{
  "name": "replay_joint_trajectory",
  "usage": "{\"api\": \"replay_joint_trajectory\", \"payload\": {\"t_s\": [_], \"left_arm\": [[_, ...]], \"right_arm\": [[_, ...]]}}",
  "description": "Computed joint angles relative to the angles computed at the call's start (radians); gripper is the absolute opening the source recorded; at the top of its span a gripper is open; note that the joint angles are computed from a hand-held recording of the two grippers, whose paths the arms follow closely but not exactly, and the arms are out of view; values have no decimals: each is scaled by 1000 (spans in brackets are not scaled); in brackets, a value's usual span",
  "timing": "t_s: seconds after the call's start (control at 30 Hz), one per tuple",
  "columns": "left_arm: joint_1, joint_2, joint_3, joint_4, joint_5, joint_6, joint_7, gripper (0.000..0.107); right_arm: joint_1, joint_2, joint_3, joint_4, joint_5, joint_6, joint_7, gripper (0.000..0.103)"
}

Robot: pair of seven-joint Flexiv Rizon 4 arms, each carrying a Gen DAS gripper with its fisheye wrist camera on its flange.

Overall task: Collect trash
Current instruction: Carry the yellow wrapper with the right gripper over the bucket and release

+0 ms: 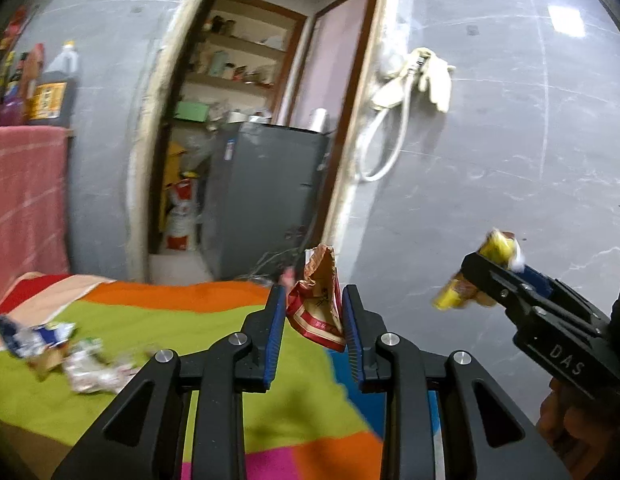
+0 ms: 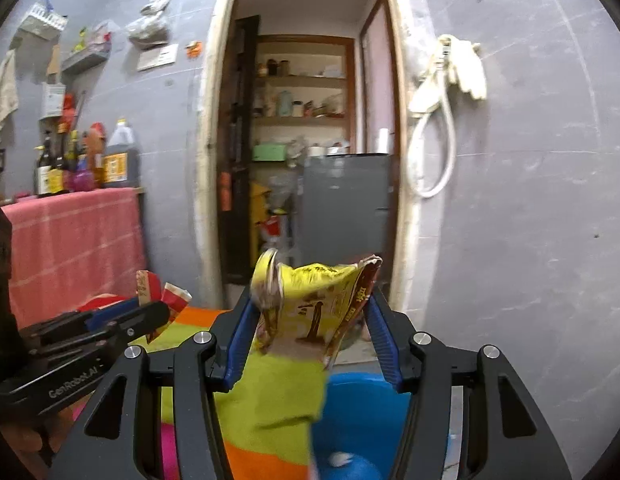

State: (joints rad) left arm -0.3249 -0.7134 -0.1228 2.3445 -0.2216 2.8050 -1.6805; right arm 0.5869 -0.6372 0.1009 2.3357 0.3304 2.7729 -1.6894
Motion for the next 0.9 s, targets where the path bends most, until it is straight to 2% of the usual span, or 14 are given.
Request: {"api": "replay_joint_trajectory", "payload": {"t_s": [0.1, 0.37, 0.6, 0.73, 0.87, 0.9], "left_arm": [[-7, -23, -14, -74, 16, -65, 31, 25], [-1, -95, -30, -221, 56, -240, 74, 25], [44, -136, -56, -302, 116, -375, 63, 30], [67, -153, -67, -326, 149, -411, 43, 43], [89, -152, -73, -316, 175, -409, 10, 45], [91, -148, -71, -307, 178, -403, 2, 49]], "right_arm": [[-32, -19, -18, -15, -12, -12, 9, 52], [-165, -132, -31, -64, -151, -77, 128, 52], [-227, -189, -38, -102, -245, -122, 212, 56], [-234, -204, -46, -118, -261, -134, 230, 59], [-228, -205, -49, -119, -236, -122, 242, 64], [-227, -204, -50, -119, -233, -119, 244, 65]]}}
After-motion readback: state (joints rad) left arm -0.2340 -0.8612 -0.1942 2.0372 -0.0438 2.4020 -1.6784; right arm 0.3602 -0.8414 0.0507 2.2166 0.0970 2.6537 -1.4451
